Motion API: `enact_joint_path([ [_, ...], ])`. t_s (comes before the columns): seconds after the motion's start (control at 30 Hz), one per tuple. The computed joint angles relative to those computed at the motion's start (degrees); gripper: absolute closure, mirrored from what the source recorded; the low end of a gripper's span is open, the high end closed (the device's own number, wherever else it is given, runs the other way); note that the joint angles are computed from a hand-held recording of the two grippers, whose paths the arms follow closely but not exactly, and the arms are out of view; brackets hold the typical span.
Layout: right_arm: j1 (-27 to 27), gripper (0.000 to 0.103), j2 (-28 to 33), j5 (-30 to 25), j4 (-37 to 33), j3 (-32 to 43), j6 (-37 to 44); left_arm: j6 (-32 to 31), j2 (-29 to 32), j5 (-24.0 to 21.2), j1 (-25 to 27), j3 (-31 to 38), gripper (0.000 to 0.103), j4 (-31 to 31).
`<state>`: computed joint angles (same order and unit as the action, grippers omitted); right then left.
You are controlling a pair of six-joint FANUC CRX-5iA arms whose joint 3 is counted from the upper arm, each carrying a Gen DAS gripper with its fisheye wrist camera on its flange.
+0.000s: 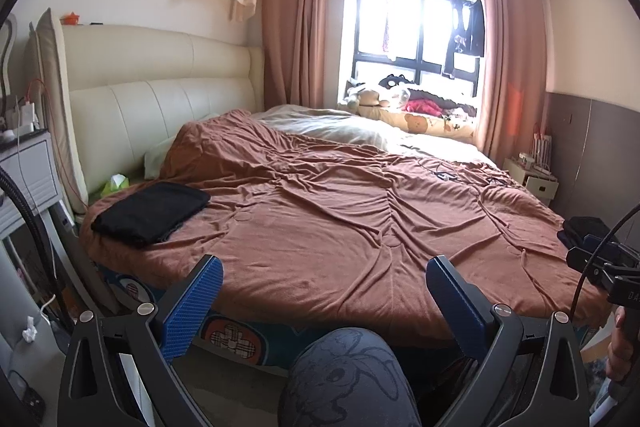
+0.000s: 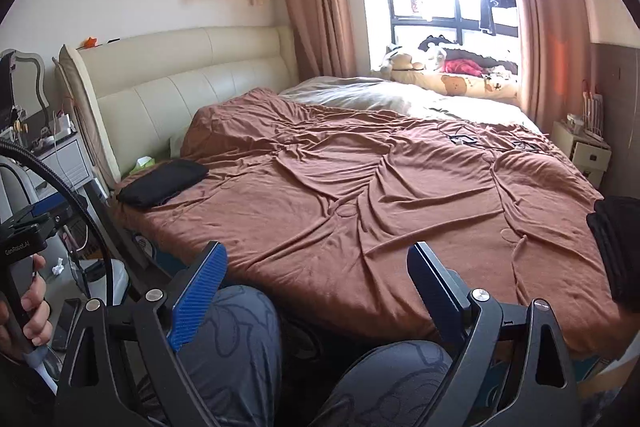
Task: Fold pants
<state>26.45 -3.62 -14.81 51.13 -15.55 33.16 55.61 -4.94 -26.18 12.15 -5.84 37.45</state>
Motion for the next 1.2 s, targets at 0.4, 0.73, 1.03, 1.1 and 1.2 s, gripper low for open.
enact_joint_path([
  [0.4, -0.58, 0.012, 1.02, 0.33, 8.76, -2.69, -9.33, -2.34, -2.49, 5.18, -1.32, -5.44, 0.001, 0.56],
  [0.73, -0.91, 0.012, 1.19, 0.50, 10.73, -3.23, -11.40, -2.07, -2.07, 5.84, -0.98, -6.84, 0.001, 2.78],
  [1.03, -1.91, 0.012, 1.27, 2.21, 11.96, -3.95, -12.88, -3.44, -1.91, 4.88, -0.85, -7.08, 0.001, 4.22],
  [1.1, -2.06, 0.012, 1.38, 2.53, 11.40, -3.83, -12.37, -1.50, -1.85, 4.76, -0.71, -6.51, 0.001, 1.87],
  [1.2, -2.06, 0.012, 1.41, 2.73, 11.13, -3.79, -12.05, 0.17, -1.83, 4.41, -0.49, -6.01, 0.001, -0.01],
])
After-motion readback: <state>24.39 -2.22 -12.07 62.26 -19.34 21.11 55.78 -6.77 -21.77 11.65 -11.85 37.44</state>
